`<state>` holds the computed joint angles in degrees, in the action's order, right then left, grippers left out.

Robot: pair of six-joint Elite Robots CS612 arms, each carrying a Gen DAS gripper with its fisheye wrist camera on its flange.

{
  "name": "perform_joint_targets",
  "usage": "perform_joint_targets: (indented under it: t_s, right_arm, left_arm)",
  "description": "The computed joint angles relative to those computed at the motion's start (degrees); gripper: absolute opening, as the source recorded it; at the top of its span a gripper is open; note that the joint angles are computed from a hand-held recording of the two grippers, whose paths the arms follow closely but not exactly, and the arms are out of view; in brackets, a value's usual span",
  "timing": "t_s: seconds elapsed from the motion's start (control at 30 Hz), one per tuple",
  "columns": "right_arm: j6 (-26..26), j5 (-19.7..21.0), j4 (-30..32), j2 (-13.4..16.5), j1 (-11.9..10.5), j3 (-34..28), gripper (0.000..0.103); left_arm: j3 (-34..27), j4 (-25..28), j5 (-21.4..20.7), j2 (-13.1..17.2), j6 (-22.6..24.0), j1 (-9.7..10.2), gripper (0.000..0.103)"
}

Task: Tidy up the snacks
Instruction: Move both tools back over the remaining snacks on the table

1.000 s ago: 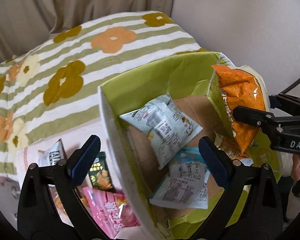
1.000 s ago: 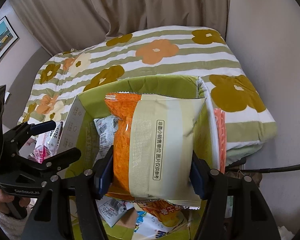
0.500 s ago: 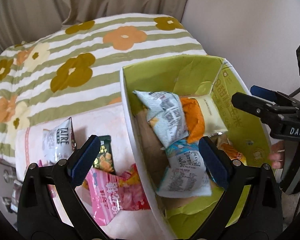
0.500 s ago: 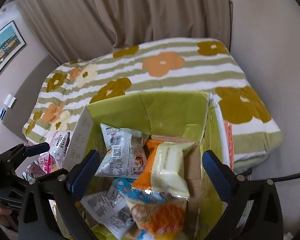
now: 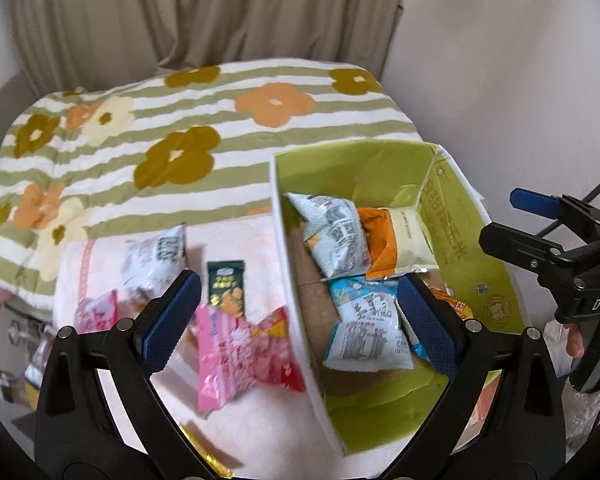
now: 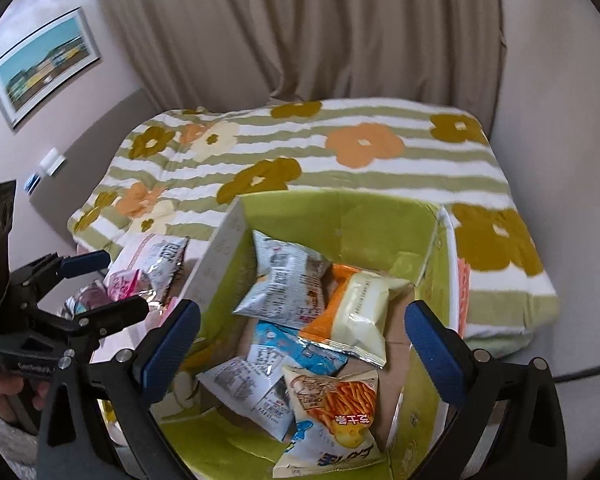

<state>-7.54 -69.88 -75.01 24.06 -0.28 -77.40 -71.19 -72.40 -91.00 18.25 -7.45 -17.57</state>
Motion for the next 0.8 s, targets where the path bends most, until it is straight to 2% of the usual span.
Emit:
perform_joint_targets:
  t_s: [0.27, 0.37, 0.6, 0.8]
  right_arm:
    - [-4.3, 7.8, 0.3, 0.2, 0.7, -1.4, 0.102]
    - [-6.2, 9.3, 1.1, 0.2, 1.4, -1.6, 0.102]
    - [-8.3, 9.3, 1.7, 1.1, 3.8, -3.4, 0.102]
    - [-4.8, 6.7, -1.3, 2.4, 6.8, -5.4, 0.102]
  left_arm:
    - [-6.6, 6.2, 7.4, 1.4, -3.1, 0.38, 0.098]
    - [-9.0, 8.5, 9.9, 2.0, -4.5, 0.98, 0.098]
    - [-13.9, 12.7, 12.3, 3.4, -6.4, 3.29, 0.098]
    - [-15.6, 15.0, 9.5, 4.8, -5.3, 6.83, 0.098]
